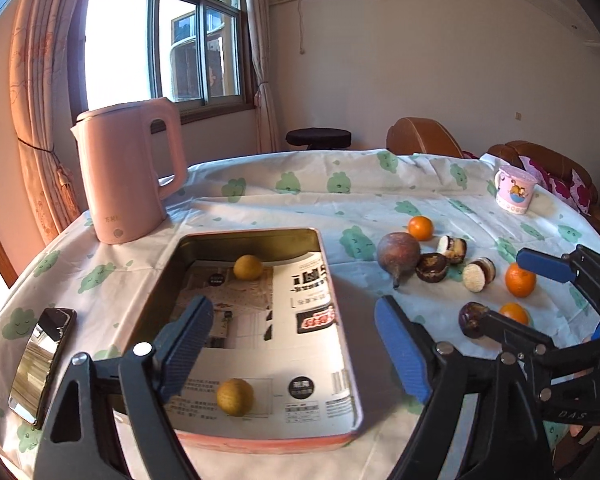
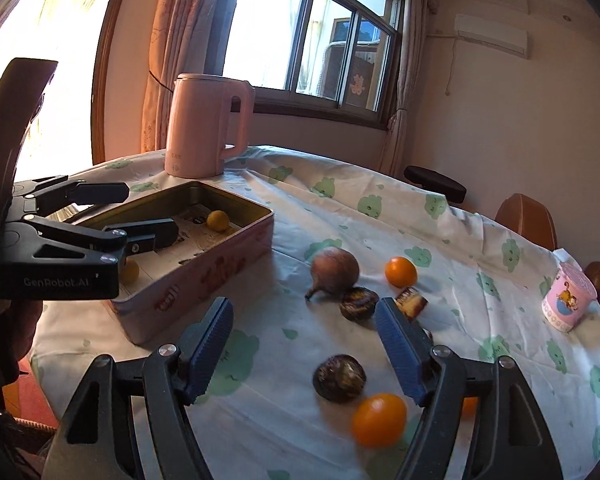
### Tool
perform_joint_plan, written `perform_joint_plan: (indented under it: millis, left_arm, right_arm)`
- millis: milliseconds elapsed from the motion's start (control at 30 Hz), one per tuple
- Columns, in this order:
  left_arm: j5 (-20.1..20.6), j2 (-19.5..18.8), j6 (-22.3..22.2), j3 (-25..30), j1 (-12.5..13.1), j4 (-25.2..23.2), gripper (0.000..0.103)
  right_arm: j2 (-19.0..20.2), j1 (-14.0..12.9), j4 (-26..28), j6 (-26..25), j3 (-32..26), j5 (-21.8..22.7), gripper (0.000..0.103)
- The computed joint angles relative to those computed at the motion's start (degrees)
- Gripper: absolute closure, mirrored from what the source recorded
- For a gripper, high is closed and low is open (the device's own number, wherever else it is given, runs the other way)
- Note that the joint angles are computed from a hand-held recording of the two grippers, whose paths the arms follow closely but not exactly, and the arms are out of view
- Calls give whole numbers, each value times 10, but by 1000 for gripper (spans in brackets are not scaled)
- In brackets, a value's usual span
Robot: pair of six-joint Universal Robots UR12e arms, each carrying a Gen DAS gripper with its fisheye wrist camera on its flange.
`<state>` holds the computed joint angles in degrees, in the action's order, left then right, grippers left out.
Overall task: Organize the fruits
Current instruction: 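Move both open tools back toward the fruits on the table, then grasp a dark brown mangosteen with the left tool while the right tool grasps an orange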
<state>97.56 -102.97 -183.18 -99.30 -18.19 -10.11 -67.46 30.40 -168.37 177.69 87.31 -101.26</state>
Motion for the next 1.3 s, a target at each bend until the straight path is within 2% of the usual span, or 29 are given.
perform_joint_plan:
  millis: [100, 233, 333, 500, 567, 600, 633, 700, 767, 867, 967, 1067, 1233, 1300]
  left_arm:
    - [-20, -5, 6, 7, -10, -5, 17]
    - [-41, -14, 16, 18, -24, -20, 17]
    - [-49, -22, 23, 29, -32, -35, 17]
    - [-50, -32, 27, 41, -39, -54, 17]
    - [-57, -33, 26, 44, -38, -60, 17]
    - [-58, -35, 27, 45, -39, -62, 17]
    - [-58, -36, 27, 47, -39, -66, 17]
    - [-65, -38, 27, 50, -39, -71, 17]
    - [-75, -39, 27, 53, -39, -79, 18]
    - [-90, -42, 32, 58, -40, -90, 21]
    - [-103, -46, 40, 67, -43, -106, 31]
    - [-109, -54, 53, 80, -47, -127, 36]
    - [-126, -66, 60, 101, -52, -168, 49]
    - [-124, -70, 66, 108, -54, -181, 59]
  right_arm:
    - [-22, -11, -3, 26, 36, -25, 28]
    - [-42, -25, -2, 67, 68, -26, 28]
    - [-45, -31, 6, 75, 74, -8, 28]
    - [-41, -36, 58, 69, 58, 26, 29]
    - [-37, -40, 76, 67, 49, 47, 32]
    - [-35, -41, 91, 67, 44, 52, 38]
    - [-32, -42, 110, 68, 37, 59, 50]
    - [-30, -49, 143, 72, 29, 91, 62]
    - [-30, -51, 147, 74, 30, 99, 66]
    - [-35, -46, 111, 76, 43, 74, 66]
    - [-38, -41, 77, 96, 53, 34, 67]
    - [-38, -38, 71, 105, 54, -9, 67]
    - [-39, -44, 64, 115, 57, -21, 67]
    - [-38, -43, 65, 114, 55, -24, 67]
